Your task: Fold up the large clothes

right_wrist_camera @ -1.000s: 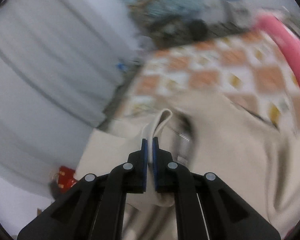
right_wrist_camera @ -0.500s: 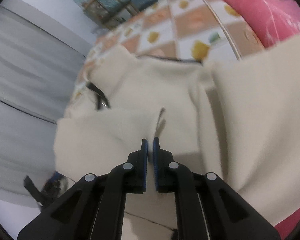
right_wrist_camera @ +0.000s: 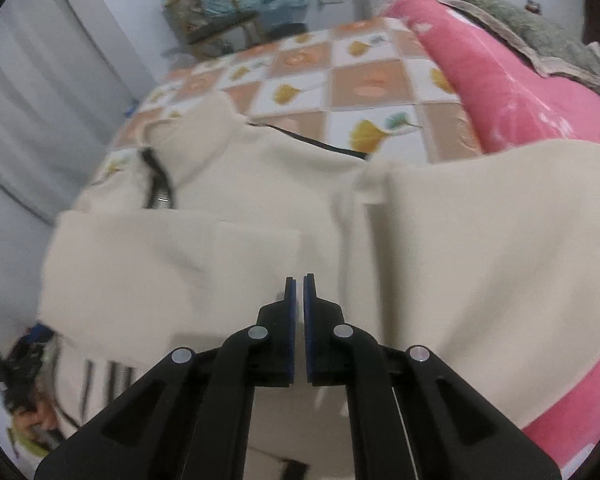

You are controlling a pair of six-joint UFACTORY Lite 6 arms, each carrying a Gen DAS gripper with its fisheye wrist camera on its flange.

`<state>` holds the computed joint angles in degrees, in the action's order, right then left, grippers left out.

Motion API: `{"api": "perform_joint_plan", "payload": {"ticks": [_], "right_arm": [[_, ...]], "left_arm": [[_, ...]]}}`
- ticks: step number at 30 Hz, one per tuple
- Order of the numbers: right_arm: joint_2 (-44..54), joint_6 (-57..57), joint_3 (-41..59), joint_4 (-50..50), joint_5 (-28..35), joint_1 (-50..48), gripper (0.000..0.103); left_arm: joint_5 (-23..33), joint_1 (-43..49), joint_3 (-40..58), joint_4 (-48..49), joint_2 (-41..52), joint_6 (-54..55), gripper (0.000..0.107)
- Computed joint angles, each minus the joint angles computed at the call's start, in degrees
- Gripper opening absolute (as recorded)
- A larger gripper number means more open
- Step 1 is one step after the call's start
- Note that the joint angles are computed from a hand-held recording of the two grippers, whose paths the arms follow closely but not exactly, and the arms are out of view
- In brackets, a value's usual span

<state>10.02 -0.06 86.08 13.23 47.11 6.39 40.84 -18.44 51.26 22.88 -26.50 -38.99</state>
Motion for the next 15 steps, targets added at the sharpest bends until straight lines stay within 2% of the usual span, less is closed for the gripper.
{"api": "perform_joint_plan", "payload": {"ticks": [2, 6, 7, 8, 10, 13, 14, 15], "right_arm": [[0.2, 0.0, -1.3, 0.5, 0.6, -1.3, 0.004], [-2.5, -9.8, -4.5, 15.4, 2.7, -5.3, 0.007], [-2.7, -11.0, -4.6, 16.7, 3.3, -5.5, 0.017], [-2.5, -11.8, -4.3, 17.9, 3.9, -5.4, 0.037], [-2.2, -11.4, -3.9, 17.9, 3.7, -4.9, 0.051], [1.8, -9.7, -0.5, 14.5, 4.7, -2.6, 0.051], [3.7, -9.1, 0.6, 13.8, 5.3, -1.9, 0.046], [4.9, -8.4, 1.2, 12.9, 5.3, -1.2, 0.034]], "left_arm": [[-0.3, 0.2, -0.3, -1.0, -0.5, 1.4, 0.043], [-0.3, 1.1, -0.4, -3.2, -1.2, 3.4, 0.043], [0.1, 1.2, -0.3, -3.4, -1.4, 3.5, 0.043], [0.5, 1.4, -0.2, -3.8, -1.7, 3.7, 0.043], [1.0, 0.9, -0.3, -3.8, -2.4, 3.2, 0.043], [1.9, -0.5, -0.5, -2.2, -3.6, 1.5, 0.043], [2.0, -1.0, -0.5, -1.7, -3.7, 0.9, 0.043], [2.4, -1.7, -0.5, -0.6, -3.8, -0.3, 0.043]]}}
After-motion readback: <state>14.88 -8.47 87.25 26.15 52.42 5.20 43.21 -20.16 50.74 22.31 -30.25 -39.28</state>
